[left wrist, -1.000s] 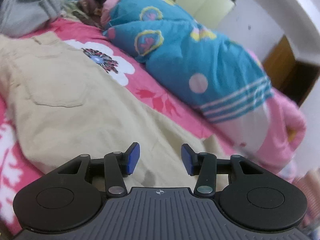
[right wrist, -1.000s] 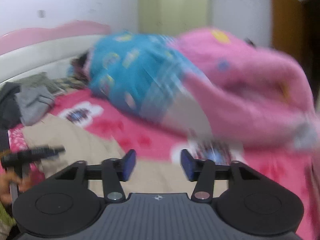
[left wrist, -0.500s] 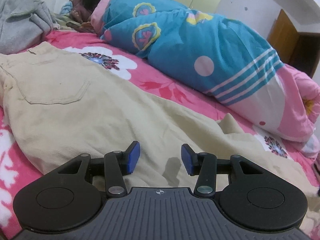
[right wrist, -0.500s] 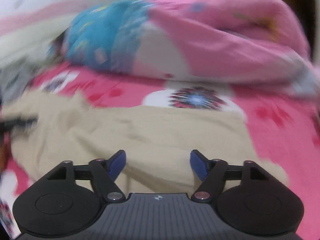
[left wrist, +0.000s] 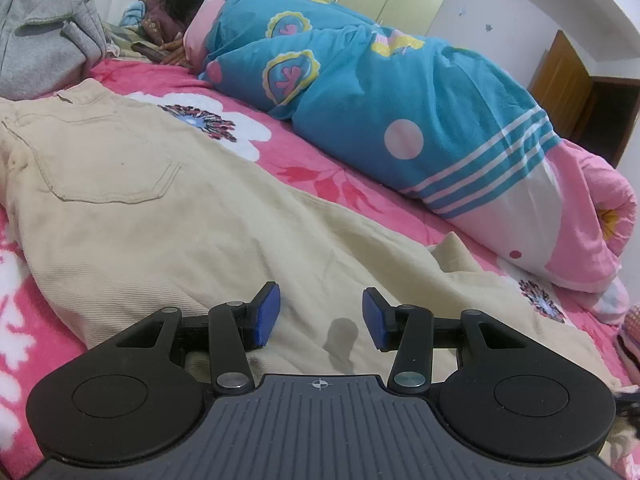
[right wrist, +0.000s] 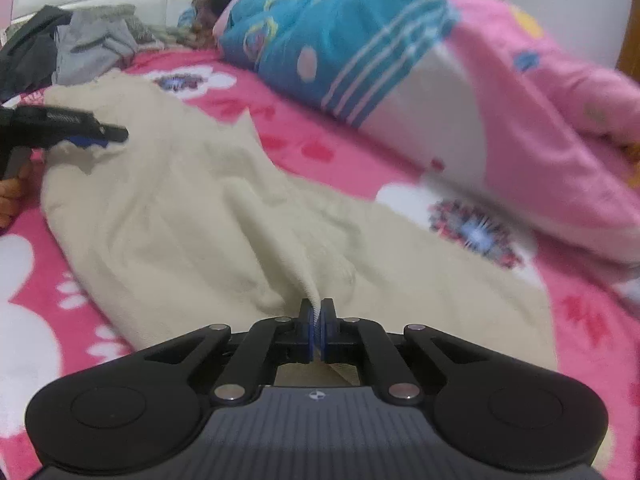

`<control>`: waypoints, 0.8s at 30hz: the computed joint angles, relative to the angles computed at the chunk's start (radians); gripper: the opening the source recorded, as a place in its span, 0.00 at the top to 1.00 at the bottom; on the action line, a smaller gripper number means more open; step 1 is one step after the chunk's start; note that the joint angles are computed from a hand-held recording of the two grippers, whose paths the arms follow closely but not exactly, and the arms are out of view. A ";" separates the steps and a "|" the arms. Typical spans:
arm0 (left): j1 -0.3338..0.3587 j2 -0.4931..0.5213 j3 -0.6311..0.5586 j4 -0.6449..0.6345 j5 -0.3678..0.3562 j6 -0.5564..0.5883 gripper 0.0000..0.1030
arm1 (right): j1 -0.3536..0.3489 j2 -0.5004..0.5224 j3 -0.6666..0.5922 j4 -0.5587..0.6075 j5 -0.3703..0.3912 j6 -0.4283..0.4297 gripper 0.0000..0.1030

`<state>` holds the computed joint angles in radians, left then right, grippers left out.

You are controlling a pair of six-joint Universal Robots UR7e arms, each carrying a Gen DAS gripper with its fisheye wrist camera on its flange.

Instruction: Fold clothes

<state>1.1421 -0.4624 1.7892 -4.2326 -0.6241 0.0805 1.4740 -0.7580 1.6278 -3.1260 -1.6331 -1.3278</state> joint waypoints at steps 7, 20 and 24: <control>-0.001 0.003 -0.004 -0.002 0.005 0.003 0.56 | 0.003 -0.169 0.213 -0.018 0.144 0.093 0.98; 0.001 0.002 0.002 -0.012 -0.004 -0.004 0.57 | 0.018 -0.178 0.295 0.518 0.346 0.225 0.94; 0.001 0.002 0.001 -0.011 -0.004 -0.004 0.57 | 0.014 -0.209 0.288 0.552 0.319 0.219 0.52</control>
<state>1.1430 -0.4605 1.7902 -4.2434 -0.6282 0.0760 1.4875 -0.9667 1.9163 -2.5742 -1.3141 -1.1091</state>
